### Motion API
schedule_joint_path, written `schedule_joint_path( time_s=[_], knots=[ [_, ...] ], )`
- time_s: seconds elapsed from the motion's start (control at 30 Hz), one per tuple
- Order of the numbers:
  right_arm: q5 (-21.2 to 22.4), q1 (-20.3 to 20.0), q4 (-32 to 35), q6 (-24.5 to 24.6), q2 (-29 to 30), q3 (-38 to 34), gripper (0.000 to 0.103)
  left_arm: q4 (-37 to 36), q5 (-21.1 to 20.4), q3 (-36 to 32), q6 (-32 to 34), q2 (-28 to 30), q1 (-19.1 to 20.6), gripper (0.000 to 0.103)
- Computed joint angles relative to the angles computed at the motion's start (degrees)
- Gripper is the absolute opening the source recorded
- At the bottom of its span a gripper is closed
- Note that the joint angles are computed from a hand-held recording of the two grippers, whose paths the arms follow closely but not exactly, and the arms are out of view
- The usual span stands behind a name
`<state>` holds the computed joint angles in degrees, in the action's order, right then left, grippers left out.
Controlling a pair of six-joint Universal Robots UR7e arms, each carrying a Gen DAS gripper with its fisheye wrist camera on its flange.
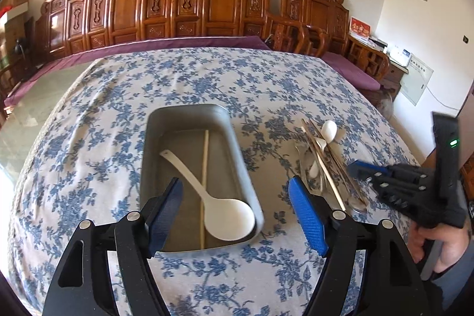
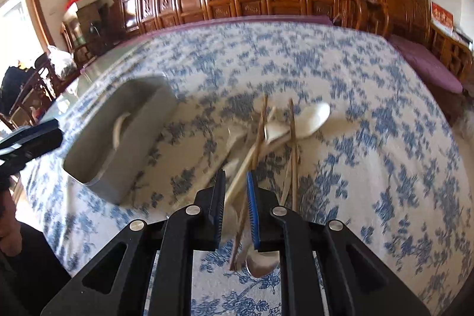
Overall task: Organize utensils
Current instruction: 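Grasp a wooden chopstick from the pile with the right gripper, then grasp a metal fork with the left gripper while the right holds the chopstick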
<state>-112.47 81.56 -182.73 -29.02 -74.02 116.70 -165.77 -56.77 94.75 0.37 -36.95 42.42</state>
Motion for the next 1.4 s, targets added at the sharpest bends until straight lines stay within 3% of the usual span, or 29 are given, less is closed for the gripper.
schedule_joint_path(
  time_s=[0.27,0.43,0.47,0.5,0.87,1.03,1.17,1.4],
  knots=[
    [-3.2,-1.2,3.0,1.8,2.7,-1.9,0.016,0.5,-0.2,-0.4,-0.1,1.4,-0.7,0.07],
    [-2.8,-1.7,5.2,3.3,2.9,-2.6,0.016,0.6,-0.7,-0.7,-0.1,1.9,-1.0,0.07],
    [-2.8,-1.8,5.5,3.6,2.8,-2.7,0.012,0.8,-0.8,-0.8,-0.2,2.0,-1.0,0.07],
    [-2.5,-2.0,5.9,3.9,2.7,-2.8,0.007,1.0,-1.0,-0.8,-0.3,2.0,-1.0,0.07],
    [4.8,-4.0,-0.4,4.0,-2.9,0.4,0.006,2.3,-1.2,-1.6,-0.1,3.8,-1.8,0.07],
    [5.5,-5.1,-0.3,5.0,-3.8,0.2,0.006,3.3,-1.0,-2.1,0.3,4.9,-2.3,0.07],
    [6.0,-5.4,-0.1,4.7,-3.7,-0.3,0.006,3.7,-0.8,-2.8,1.3,6.0,-2.8,0.055],
    [6.4,-5.4,0.2,3.8,-3.4,-0.6,0.006,7.8,-1.2,-7.0,1.4,8.6,-2.9,0.047]
  ],
)
